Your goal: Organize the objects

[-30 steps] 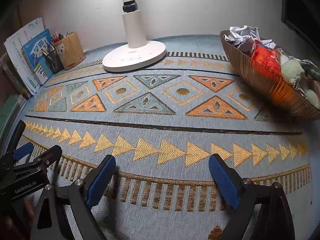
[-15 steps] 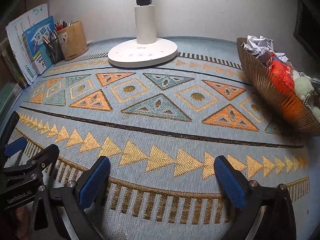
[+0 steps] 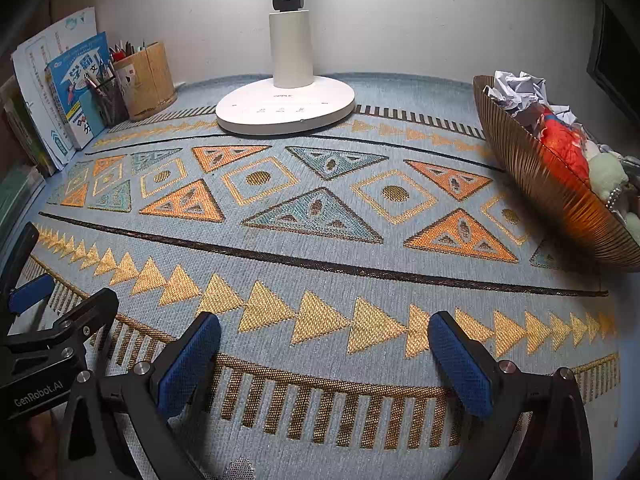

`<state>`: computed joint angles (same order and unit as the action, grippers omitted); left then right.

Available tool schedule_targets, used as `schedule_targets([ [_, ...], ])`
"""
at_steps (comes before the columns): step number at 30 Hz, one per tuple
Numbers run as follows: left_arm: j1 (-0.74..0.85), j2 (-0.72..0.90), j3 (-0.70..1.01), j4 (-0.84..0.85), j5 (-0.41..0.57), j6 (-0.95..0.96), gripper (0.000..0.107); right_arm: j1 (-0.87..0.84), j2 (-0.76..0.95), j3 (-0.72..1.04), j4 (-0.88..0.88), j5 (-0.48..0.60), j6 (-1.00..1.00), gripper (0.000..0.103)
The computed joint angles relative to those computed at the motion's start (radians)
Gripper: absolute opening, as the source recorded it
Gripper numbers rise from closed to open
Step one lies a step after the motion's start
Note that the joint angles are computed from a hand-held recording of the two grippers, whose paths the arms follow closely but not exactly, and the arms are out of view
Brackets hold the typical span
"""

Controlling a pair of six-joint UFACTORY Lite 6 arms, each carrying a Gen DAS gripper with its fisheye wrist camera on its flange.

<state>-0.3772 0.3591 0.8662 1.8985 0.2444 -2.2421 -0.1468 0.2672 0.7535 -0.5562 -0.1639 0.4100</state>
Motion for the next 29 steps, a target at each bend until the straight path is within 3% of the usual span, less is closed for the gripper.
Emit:
schedule_targets([
  [29,0.006,-0.006,0.0,-0.01,-0.006,0.018,0.103,0.002,0.001,0.0,0.009,-0.001,-0.009,0.103],
])
